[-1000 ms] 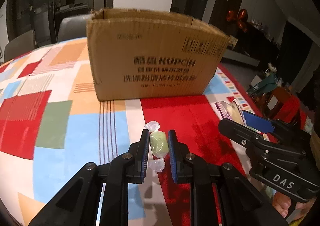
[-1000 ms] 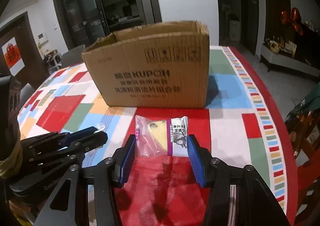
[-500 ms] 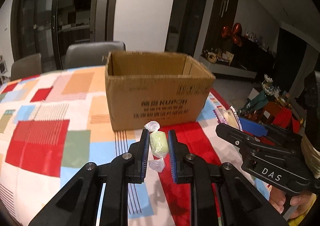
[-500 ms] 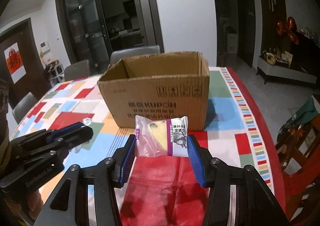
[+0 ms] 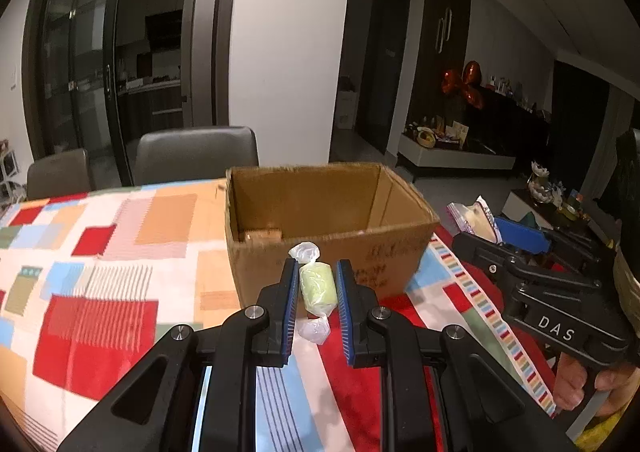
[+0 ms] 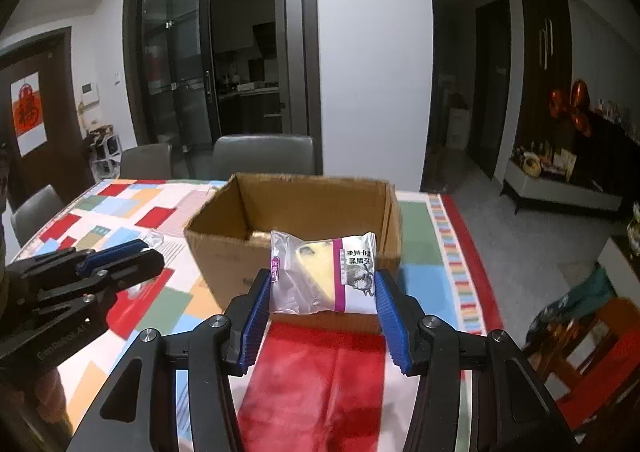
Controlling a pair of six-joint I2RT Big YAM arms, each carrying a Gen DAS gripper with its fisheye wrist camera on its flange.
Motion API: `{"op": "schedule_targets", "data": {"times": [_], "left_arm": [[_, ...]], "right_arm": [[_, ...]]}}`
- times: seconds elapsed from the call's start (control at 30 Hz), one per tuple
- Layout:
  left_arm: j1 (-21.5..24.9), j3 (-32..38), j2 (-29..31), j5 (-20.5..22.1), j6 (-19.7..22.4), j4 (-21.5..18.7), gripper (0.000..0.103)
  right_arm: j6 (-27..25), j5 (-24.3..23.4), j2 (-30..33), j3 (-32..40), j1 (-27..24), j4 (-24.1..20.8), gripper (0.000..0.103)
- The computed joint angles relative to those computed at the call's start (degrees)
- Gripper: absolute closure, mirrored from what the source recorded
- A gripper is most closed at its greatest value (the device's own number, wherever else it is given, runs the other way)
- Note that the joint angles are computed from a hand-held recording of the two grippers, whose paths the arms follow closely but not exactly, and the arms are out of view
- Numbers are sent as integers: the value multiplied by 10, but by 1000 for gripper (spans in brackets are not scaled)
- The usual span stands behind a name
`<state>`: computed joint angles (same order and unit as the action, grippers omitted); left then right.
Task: Organize snacks
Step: 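Carry both held snacks over the cardboard box, then open both tools to drop the snacks into the box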
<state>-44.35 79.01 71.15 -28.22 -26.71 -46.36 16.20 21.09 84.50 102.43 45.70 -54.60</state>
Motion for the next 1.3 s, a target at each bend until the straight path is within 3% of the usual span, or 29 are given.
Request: {"op": "schedule_targets", "data": {"times": [0.3,0.53,0.8,0.87,0.9,0.97,1.07,1.3], "left_arm": [[48,61,38,42,42,-22,83],[85,121,90,93,49,-51,83],[111,182,147,132,47,-77,83],[112,197,160,128,49,-87,81],[114,207,167,126,51,-93,70],[115,222,177,116,50,-99,61],[112,215,174,96,45,-100,60],[88,191,149,33,27,-121,45]], "right_arm": [[-42,-25,69,109,-25,-45,51],[-59,-47,135,213,-48,-97,51],[-39,-100,215,332,-79,-172,51],[-34,-105,229,352,-83,-183,51],[-32,-113,236,361,-87,-188,50],[-22,-119,250,380,-92,-210,38],[-16,-107,242,361,-91,-203,34],[-6,-96,203,303,-80,-202,33]]}}
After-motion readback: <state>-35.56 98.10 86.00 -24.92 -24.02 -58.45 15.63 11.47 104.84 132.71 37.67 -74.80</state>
